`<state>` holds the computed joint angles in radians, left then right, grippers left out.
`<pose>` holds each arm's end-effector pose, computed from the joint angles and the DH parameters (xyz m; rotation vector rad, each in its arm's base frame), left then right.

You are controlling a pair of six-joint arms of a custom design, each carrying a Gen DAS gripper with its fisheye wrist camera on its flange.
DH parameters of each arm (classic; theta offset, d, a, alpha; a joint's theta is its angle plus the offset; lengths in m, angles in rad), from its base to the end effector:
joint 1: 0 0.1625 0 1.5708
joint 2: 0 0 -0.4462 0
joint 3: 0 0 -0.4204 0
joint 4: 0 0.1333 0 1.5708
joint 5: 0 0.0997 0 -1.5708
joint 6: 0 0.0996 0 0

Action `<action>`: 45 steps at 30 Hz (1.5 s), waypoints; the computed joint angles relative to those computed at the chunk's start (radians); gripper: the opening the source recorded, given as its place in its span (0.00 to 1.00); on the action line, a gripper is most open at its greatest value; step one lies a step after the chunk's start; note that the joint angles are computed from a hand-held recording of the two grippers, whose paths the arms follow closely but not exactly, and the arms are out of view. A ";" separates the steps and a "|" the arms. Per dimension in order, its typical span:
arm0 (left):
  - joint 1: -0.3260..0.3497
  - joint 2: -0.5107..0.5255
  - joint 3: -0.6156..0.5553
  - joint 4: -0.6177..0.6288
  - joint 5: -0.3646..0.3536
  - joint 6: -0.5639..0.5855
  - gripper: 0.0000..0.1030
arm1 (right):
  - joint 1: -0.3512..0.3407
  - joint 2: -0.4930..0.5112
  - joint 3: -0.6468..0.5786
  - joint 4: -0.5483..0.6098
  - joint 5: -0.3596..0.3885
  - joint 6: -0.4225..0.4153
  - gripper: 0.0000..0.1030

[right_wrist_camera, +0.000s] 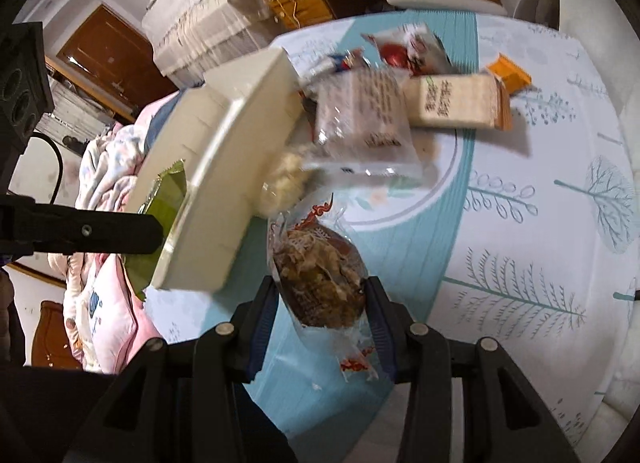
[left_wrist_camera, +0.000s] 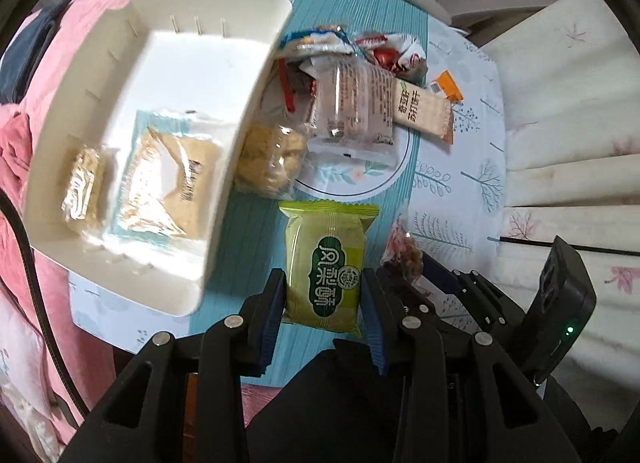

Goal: Organize snacks
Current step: 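Place the green cake and nut bag into the white tray, open both grippers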

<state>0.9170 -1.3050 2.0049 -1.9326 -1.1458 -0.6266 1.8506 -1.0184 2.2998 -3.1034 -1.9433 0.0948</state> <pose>-0.1674 -0.5051 0.2036 0.1313 2.6019 0.0208 0.2241 -0.4285 0.0743 0.1916 -2.7834 0.4439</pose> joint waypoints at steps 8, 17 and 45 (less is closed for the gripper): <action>0.014 -0.067 -0.012 0.021 0.034 0.091 0.35 | 0.101 0.078 -0.060 -0.081 -0.060 0.032 0.43; 0.055 -0.168 -0.013 -0.001 0.059 0.205 0.35 | 0.182 0.171 -0.142 -0.153 -0.065 0.072 0.43; 0.280 -0.235 -0.057 -0.138 0.130 0.480 0.60 | 0.289 0.433 -0.378 -0.277 -0.102 0.181 0.43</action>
